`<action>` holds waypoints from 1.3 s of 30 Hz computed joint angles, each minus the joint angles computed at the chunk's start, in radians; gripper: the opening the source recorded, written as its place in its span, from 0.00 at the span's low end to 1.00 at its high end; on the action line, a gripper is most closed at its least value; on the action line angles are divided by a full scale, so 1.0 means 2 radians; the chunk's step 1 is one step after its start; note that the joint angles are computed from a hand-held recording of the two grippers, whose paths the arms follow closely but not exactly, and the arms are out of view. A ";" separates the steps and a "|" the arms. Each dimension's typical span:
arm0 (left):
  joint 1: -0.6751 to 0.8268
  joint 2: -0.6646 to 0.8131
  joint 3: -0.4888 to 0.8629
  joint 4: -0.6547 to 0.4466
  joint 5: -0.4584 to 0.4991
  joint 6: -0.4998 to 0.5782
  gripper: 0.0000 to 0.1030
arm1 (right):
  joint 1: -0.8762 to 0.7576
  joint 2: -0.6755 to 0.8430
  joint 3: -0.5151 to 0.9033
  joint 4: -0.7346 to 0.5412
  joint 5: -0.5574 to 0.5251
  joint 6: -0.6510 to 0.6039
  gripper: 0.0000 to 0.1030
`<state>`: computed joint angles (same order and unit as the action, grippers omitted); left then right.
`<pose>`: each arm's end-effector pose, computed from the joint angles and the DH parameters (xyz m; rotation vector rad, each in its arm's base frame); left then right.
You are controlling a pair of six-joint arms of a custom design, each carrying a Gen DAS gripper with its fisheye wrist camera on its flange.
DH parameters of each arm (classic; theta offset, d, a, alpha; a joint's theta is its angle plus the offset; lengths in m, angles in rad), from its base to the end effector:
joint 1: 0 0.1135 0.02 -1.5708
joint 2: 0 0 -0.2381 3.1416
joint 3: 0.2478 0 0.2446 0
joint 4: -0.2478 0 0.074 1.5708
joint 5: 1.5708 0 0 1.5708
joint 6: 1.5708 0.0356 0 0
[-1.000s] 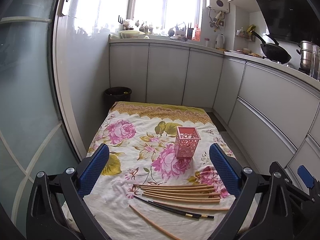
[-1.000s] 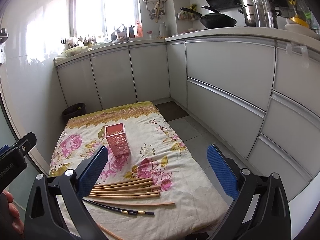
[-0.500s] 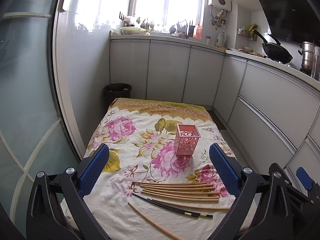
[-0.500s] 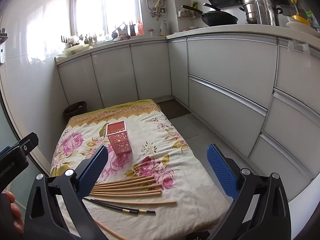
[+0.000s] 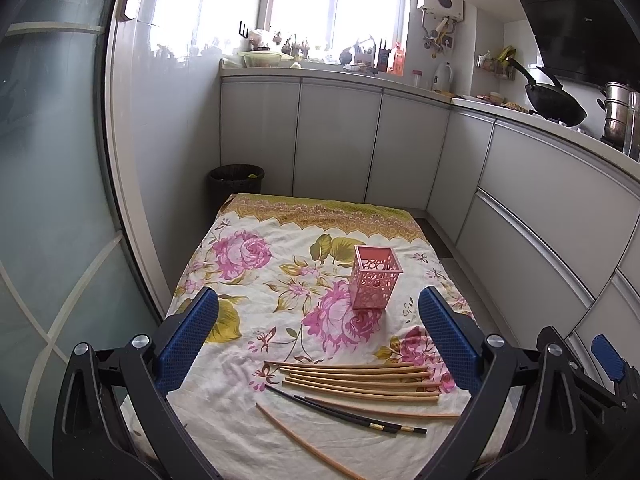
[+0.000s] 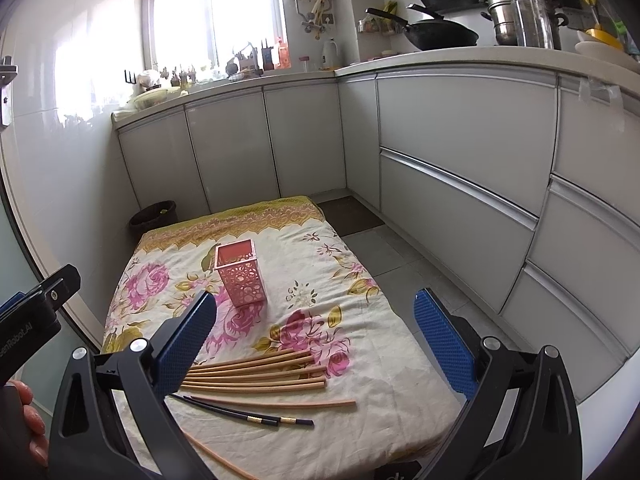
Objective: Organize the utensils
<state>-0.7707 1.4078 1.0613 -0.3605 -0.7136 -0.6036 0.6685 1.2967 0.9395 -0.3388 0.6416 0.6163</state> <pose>0.2325 -0.1933 0.2588 -0.1802 2.0763 -0.0087 0.2309 0.1552 0.2503 0.2695 2.0931 0.0294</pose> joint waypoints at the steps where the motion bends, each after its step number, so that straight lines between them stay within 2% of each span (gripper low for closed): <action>1: 0.000 0.000 0.000 0.000 0.000 -0.001 0.93 | 0.000 0.001 0.001 0.000 0.000 0.000 0.94; 21: 0.007 0.010 0.000 0.001 0.010 0.003 0.93 | -0.009 0.012 0.006 -0.002 -0.018 -0.003 0.94; 24: 0.013 0.027 0.011 0.001 0.021 0.007 0.93 | -0.021 0.021 0.007 0.002 -0.034 -0.001 0.94; 27: 0.024 0.051 0.028 0.002 0.039 0.018 0.93 | -0.049 0.034 0.008 0.004 -0.078 0.008 0.94; 31: 0.045 0.093 0.057 0.006 0.087 0.045 0.93 | -0.104 0.058 0.004 0.009 -0.160 0.028 0.94; 36: 0.083 0.176 0.137 -0.013 0.205 0.115 0.93 | -0.178 0.087 -0.016 0.017 -0.275 0.048 0.94; 37: 0.090 0.201 0.166 -0.028 0.237 0.140 0.93 | -0.193 0.093 -0.021 0.015 -0.303 0.051 0.94; 39: 0.103 0.273 0.256 -0.092 0.309 0.209 0.93 | -0.221 0.105 -0.037 0.020 -0.369 0.060 0.93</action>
<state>-0.5653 1.9537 1.5724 -0.5441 -0.0964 -0.1848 0.2272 1.5073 0.8648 -0.2985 -0.0968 0.7362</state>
